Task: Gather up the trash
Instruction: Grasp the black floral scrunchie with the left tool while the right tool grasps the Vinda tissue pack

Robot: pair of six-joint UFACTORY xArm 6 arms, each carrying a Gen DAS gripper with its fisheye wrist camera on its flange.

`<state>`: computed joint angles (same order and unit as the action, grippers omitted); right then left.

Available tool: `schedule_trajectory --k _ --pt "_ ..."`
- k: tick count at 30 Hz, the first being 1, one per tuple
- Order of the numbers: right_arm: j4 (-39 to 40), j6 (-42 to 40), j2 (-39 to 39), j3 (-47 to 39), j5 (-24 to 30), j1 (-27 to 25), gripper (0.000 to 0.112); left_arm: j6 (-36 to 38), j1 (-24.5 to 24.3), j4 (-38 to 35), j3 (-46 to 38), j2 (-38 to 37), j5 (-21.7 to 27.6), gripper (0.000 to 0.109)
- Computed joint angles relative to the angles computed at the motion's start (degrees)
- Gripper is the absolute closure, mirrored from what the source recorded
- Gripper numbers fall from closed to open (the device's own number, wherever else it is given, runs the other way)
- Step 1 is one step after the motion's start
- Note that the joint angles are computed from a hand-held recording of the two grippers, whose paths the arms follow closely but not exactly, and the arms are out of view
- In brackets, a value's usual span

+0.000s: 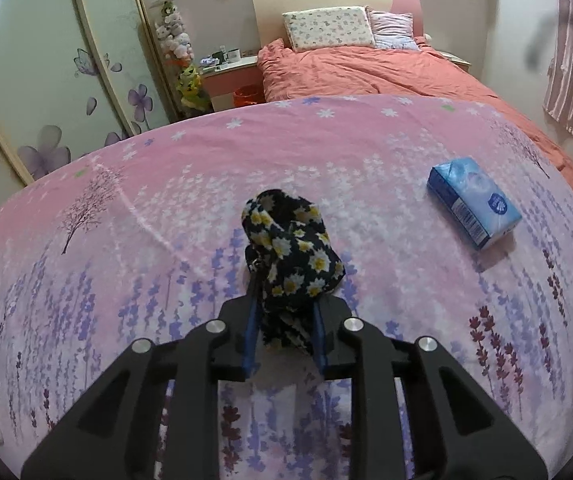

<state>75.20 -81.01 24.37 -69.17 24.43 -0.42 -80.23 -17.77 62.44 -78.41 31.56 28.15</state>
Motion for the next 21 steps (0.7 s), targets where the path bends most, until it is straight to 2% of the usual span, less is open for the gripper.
schedule_trajectory --k 4,11,13,14,21 --pt "-1.8 3.1 3.5 -4.6 -2.0 4.6 0.043 -0.3 0.6 -0.3 0.5 0.0 -1.6 0.084" --pt "-13.3 14.9 11.4 -13.9 -6.0 10.2 0.043 -0.6 2.4 -1.7 1.3 0.1 -6.2 0.083" --pt "-18.9 19.8 13.1 -15.2 -8.0 11.2 0.046 -0.6 2.4 -1.7 1.3 0.1 -6.2 0.083" --pt "-20.3 21.0 13.4 -15.4 -9.4 11.6 0.059 -0.6 2.5 -1.7 1.4 0.0 -6.2 0.083" --pt "-15.4 17.4 10.3 -10.9 -10.6 9.8 0.06 -0.7 2.4 -1.9 1.1 0.2 -6.2 0.081"
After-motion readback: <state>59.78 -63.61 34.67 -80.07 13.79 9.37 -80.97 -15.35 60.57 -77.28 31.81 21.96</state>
